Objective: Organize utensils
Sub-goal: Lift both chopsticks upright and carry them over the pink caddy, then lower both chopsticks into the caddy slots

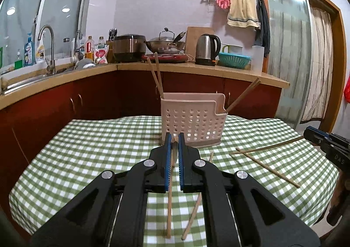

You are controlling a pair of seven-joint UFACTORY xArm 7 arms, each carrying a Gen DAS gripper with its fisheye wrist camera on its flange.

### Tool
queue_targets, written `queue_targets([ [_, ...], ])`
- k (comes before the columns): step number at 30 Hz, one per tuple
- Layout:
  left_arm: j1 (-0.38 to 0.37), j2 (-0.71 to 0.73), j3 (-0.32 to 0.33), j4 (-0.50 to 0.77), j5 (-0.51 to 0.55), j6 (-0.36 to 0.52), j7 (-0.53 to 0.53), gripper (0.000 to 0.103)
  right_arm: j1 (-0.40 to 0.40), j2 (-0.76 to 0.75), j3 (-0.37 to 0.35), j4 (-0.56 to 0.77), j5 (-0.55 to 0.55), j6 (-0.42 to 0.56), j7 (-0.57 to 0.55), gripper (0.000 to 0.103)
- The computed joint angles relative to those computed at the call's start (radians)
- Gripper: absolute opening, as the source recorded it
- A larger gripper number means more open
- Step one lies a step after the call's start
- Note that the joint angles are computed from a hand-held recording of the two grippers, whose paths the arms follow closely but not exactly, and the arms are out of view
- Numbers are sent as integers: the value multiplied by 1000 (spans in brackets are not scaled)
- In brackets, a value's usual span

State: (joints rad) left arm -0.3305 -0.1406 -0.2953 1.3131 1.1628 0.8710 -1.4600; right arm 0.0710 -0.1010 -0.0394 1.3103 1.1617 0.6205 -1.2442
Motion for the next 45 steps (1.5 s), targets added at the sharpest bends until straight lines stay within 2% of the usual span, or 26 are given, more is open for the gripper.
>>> queue_targets([
  [11,20,66,56,103,-26,-62,90,6,-12,101,41,145,-57,0,85,7],
  [28,7,175,146,245,-89,-139,196,6,-48,283,157,400,-163,-22,215,7],
  [37,-4,170,157,285,-84,-144,222,6,-60,279,186,432,-148,-35,203,7],
  [45,-1,157,150,325,-100,-161,255,6,-66,268,182,471,-104,11,197,7],
])
